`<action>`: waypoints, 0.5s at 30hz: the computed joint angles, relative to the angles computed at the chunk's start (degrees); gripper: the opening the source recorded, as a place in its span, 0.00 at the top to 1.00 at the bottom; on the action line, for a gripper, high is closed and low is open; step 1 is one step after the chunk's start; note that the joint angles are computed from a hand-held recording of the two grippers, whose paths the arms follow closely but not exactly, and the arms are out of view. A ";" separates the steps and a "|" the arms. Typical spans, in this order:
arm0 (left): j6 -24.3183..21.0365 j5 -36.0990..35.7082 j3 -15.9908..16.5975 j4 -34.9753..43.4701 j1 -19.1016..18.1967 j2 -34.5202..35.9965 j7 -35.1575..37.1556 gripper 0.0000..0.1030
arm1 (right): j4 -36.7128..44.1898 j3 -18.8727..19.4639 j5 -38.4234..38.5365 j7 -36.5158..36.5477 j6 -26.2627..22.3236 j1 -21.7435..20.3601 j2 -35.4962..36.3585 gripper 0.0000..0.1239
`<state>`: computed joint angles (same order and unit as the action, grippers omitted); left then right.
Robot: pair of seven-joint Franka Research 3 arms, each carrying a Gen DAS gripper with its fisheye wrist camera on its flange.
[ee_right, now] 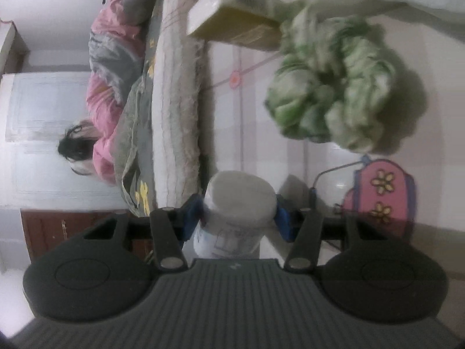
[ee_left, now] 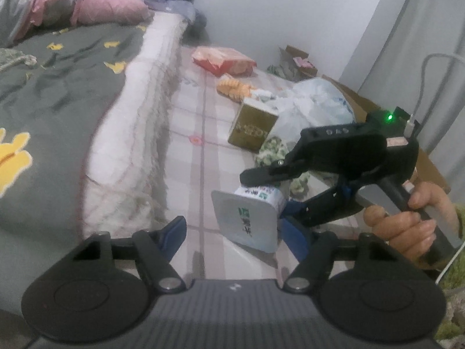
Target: Organize soft objects
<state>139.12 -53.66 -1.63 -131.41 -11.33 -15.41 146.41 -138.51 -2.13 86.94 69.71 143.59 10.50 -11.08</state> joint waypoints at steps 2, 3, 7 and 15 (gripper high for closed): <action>0.18 0.04 -0.23 -0.06 -0.23 0.14 0.57 0.30 | -0.64 0.20 -0.84 0.05 0.92 -0.02 -0.74 0.56; 0.31 0.07 -0.34 -0.06 -0.37 0.25 1.10 0.30 | -0.93 0.49 -2.40 0.61 1.95 -0.01 -1.27 0.55; 0.53 2.17 -1.12 -0.11 -0.81 0.96 3.28 0.29 | -1.08 0.99 -9.81 4.12 4.93 0.33 -2.50 0.51; 2.46 4.18 -2.33 0.80 -1.51 3.80 6.09 0.25 | -4.30 -0.94 -14.58 1.18 4.93 1.66 -8.11 0.48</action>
<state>141.58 -49.48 -3.96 -130.61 -12.84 -11.61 152.51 -142.81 -3.07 72.36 70.88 148.52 12.16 -19.19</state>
